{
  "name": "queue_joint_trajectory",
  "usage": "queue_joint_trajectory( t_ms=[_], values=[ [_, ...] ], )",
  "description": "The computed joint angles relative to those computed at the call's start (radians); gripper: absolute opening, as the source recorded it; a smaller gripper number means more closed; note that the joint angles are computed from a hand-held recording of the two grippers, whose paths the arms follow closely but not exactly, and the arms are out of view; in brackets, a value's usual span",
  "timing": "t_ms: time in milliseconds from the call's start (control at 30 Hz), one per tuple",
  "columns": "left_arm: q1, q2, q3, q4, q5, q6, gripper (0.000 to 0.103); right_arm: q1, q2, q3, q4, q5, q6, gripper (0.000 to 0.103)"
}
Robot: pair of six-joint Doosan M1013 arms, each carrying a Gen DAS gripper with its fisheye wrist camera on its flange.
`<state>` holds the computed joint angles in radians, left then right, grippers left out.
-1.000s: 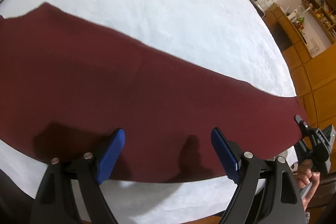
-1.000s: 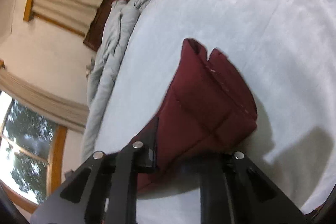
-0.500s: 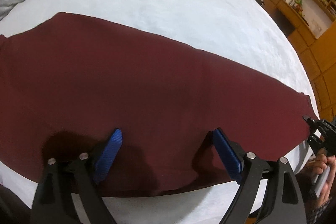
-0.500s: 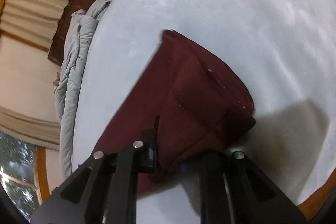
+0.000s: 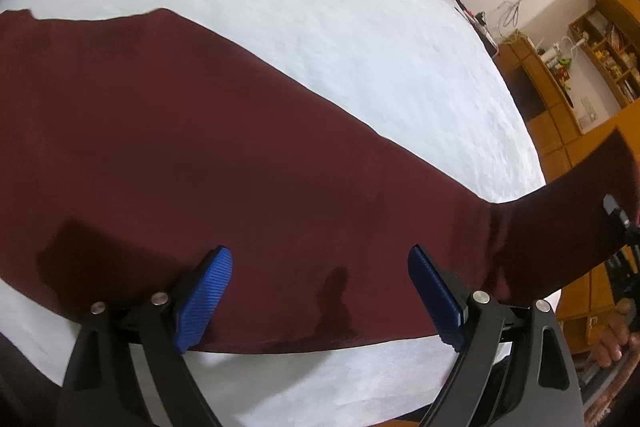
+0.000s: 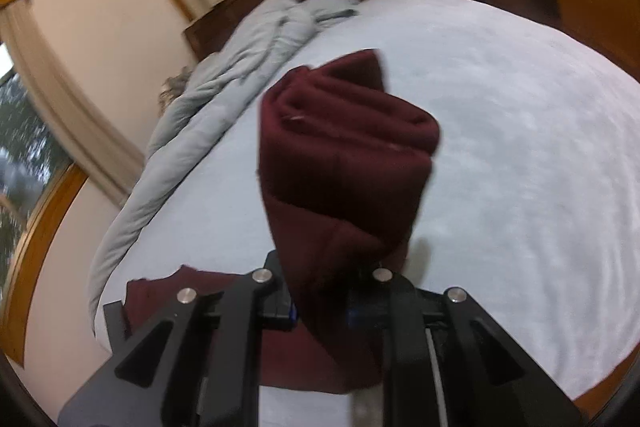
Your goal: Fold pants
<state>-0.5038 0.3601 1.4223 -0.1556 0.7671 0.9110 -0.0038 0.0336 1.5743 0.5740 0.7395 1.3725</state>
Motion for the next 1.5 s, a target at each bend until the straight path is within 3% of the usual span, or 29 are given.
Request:
queue_joint_trajectory(
  t_ms=[200,267,500,733,867,900,967,1033,1100,1233,1433,1500],
  values=[
    [0.032,-0.042,0.055,-0.011,-0.035,-0.040,0.090,0.119,0.049,-0.045,-0.090,0.015,0.040,0.015],
    [0.054,-0.080,0.110,-0.038,-0.061,-0.016,0.090,0.156,0.065,-0.058,-0.119,0.028,0.054,0.015],
    [0.096,-0.108,0.161,-0.147,-0.105,0.027,0.090,0.274,0.115,-0.054,-0.231,0.045,0.076,0.015],
    [0.114,-0.111,0.174,-0.209,-0.125,0.052,0.090,0.323,0.143,-0.024,-0.285,0.070,0.042,0.017],
    [0.121,-0.099,0.158,-0.243,-0.124,0.055,0.090,0.317,0.145,-0.008,-0.230,0.091,-0.012,0.033],
    [0.125,-0.098,0.158,-0.265,-0.124,0.064,0.090,0.310,0.147,-0.006,-0.178,0.108,-0.050,0.044],
    [0.136,-0.092,0.160,-0.339,-0.127,0.106,0.090,0.306,0.151,-0.009,-0.128,0.144,-0.095,0.055],
    [0.143,-0.086,0.159,-0.385,-0.125,0.126,0.091,0.281,0.155,-0.010,0.002,0.220,-0.196,0.076],
    [0.145,-0.075,0.152,-0.396,-0.107,0.129,0.091,0.265,0.151,-0.001,0.084,0.259,-0.254,0.083],
    [0.154,-0.058,0.142,-0.463,-0.084,0.165,0.091,0.207,0.134,0.013,0.243,0.369,-0.360,0.083],
    [0.154,-0.036,0.119,-0.568,-0.023,0.232,0.091,0.102,0.062,0.069,0.299,0.313,-0.326,0.083],
    [0.146,-0.021,0.097,-0.529,0.002,0.195,0.091,0.082,0.041,0.082,0.291,0.278,-0.328,0.083]
  ],
)
